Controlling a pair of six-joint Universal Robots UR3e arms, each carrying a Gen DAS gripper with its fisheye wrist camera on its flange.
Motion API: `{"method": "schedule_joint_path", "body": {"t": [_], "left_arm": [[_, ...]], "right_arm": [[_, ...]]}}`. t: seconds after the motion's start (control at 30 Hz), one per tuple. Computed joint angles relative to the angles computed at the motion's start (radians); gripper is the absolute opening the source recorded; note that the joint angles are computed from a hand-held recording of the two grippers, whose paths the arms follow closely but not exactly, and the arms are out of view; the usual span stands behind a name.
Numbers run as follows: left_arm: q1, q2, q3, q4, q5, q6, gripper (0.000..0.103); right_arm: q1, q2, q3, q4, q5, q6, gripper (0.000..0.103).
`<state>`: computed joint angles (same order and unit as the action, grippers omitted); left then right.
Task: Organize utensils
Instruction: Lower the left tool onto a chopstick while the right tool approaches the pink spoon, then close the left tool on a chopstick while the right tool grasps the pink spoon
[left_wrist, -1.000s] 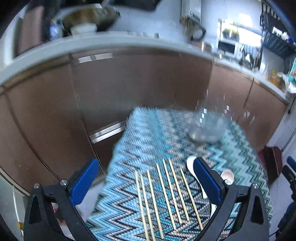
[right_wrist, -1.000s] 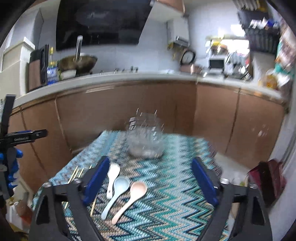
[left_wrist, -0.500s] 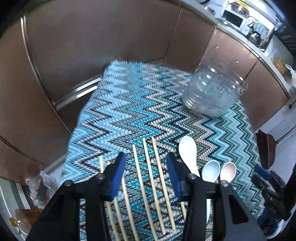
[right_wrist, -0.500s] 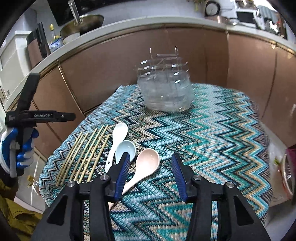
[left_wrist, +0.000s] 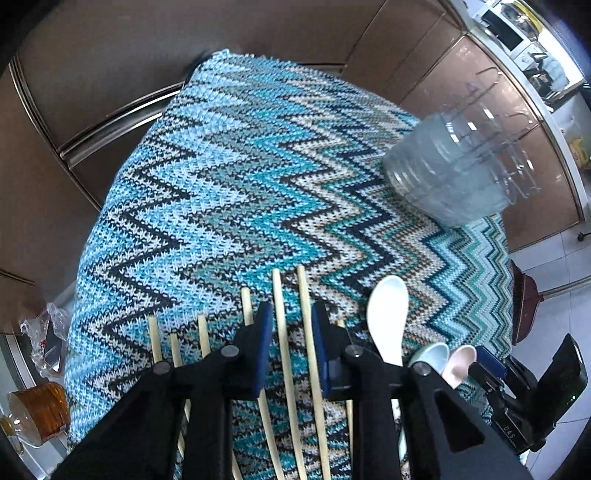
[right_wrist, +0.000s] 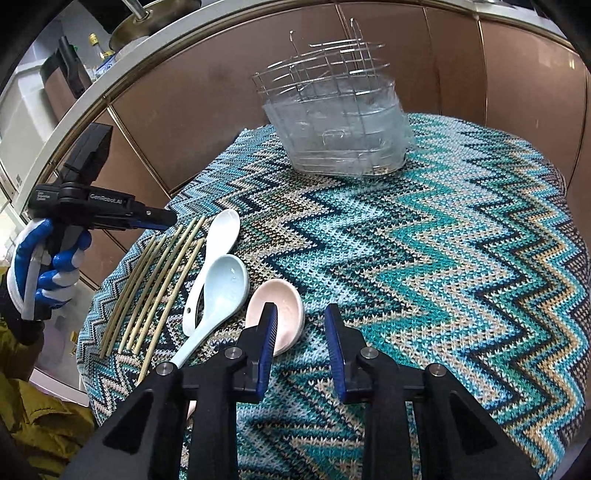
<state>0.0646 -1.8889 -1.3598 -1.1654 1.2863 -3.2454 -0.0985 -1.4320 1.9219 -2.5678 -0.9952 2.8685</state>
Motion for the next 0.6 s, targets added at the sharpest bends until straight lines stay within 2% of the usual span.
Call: {"method": "schedule_joint_path", "body": {"t": [0.2,0.6], "left_arm": [[0.006,-0.056,0.037,-0.034,0.002,-0.002,0.015],[-0.018,-0.123,0.13,-0.088,0.035,-0.014,0.012]], "right_arm": [[0.003,0.036,-0.029,0.026,0.004,-0.022,0.021],[0.008,0.133,-0.113,0.09,0.055,-0.062,0.015]]}}
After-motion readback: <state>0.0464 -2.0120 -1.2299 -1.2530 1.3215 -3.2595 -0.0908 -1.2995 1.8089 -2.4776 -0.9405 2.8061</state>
